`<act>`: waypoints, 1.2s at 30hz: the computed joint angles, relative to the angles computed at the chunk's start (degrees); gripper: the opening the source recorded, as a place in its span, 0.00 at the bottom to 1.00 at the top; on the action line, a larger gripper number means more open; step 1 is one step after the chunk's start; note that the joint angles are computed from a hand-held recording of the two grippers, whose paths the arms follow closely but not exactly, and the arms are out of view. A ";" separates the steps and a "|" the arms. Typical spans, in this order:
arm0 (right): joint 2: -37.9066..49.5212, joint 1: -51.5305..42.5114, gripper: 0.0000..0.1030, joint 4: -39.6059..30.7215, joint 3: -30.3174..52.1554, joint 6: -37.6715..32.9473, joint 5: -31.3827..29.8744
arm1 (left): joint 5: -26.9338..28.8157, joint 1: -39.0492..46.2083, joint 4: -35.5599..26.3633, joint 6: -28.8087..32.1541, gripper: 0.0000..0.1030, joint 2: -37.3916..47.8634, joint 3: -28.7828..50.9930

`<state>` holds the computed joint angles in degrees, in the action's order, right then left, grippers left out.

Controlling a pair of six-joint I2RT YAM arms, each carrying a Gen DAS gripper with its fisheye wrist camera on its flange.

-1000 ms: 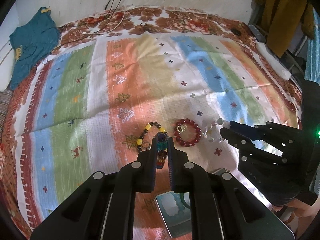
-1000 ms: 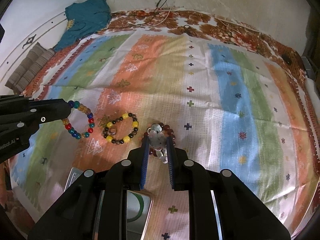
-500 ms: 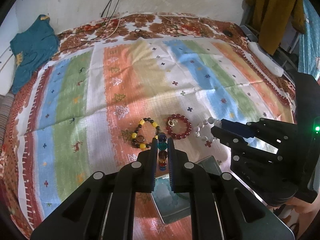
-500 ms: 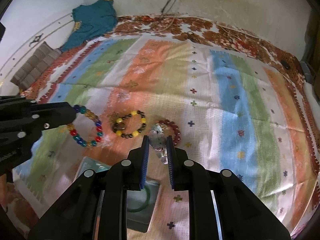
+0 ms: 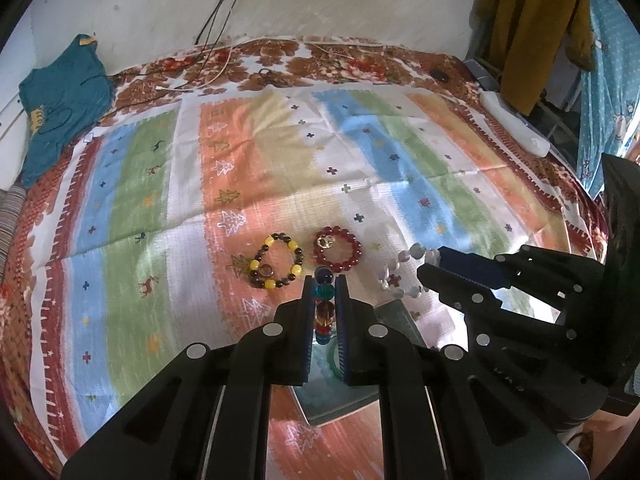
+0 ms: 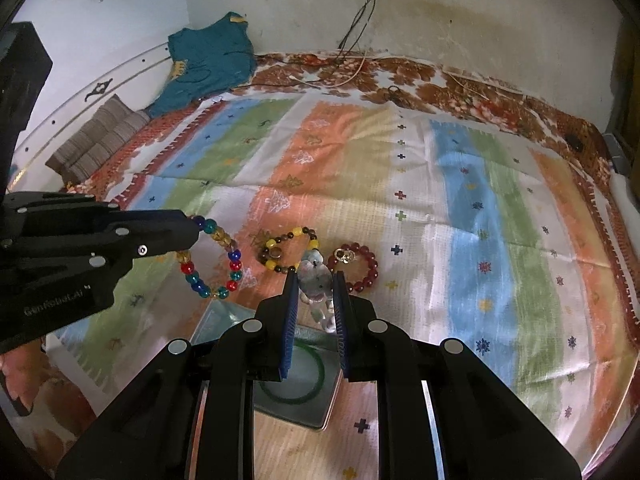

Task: Organize jewelry
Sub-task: 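Open the left tool over the tin while the right tool releases the white charm bracelet into it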

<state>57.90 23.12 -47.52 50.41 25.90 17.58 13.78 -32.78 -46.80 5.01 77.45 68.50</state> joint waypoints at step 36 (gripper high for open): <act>-2.23 0.74 0.52 -5.16 -3.23 4.95 2.20 | -2.94 3.16 -1.00 -2.65 0.33 -4.10 -5.38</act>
<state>55.67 23.86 -52.69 47.18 30.85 19.78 10.84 -29.62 -47.80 2.36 73.34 63.12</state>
